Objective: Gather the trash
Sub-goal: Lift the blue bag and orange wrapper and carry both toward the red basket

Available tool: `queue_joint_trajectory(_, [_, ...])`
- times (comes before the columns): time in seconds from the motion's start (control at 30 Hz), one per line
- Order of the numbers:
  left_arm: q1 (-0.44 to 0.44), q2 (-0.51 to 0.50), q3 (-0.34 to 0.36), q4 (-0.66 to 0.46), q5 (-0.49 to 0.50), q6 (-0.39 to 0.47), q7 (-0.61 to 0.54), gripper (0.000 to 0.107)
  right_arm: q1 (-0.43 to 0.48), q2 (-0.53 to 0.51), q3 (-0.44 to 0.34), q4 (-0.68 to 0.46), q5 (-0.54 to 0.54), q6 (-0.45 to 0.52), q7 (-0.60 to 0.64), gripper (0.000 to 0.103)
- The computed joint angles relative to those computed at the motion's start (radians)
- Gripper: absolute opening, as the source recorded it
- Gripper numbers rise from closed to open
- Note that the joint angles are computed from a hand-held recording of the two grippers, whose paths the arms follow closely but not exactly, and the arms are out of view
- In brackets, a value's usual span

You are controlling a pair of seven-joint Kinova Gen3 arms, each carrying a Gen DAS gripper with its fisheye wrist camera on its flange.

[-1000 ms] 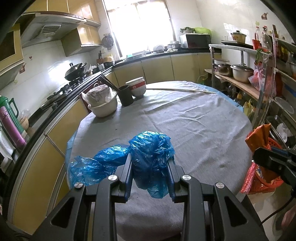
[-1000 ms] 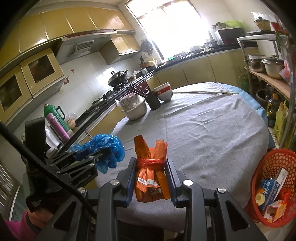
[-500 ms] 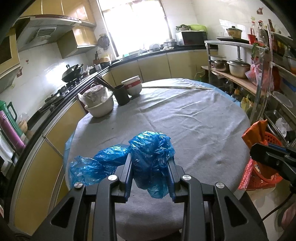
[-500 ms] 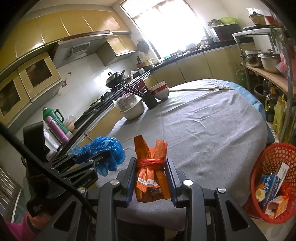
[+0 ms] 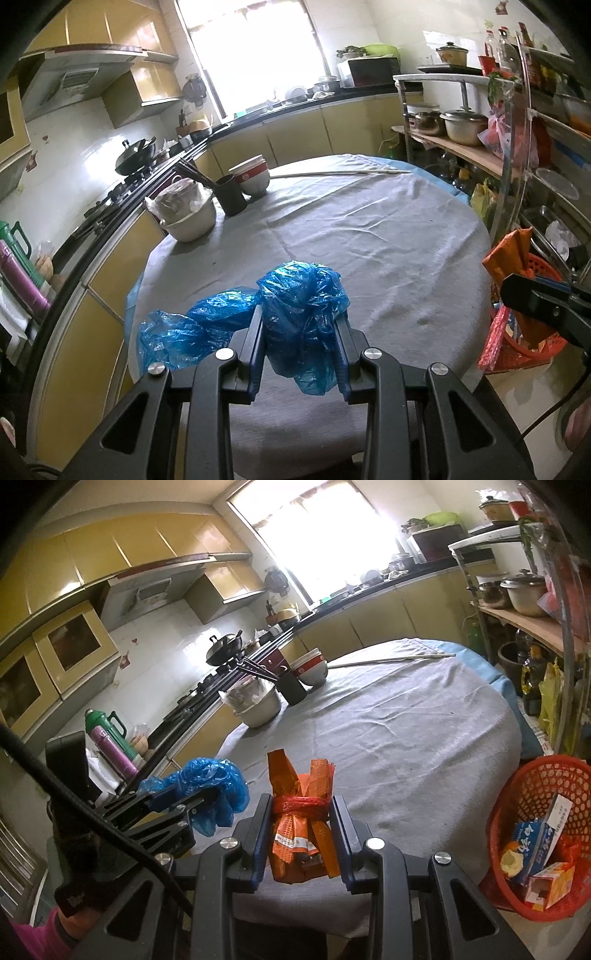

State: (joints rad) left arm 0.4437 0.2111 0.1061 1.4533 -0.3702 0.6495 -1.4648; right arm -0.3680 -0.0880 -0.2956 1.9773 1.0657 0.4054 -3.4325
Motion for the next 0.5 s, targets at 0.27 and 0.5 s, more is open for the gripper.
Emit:
queue_joint_trajectory(0.27, [0.043,0.010,0.006,-0.015,-0.038,0.008,0.007,0.034,0.031,-0.038,-0.015,0.046,0.056,-0.007,-0.085,0.033])
queue_joint_trajectory(0.5, [0.079,0.020,0.010,-0.025,-0.067,0.013,0.012,0.034,0.076,-0.079,-0.038,0.086,0.077,-0.015,-0.136,0.033])
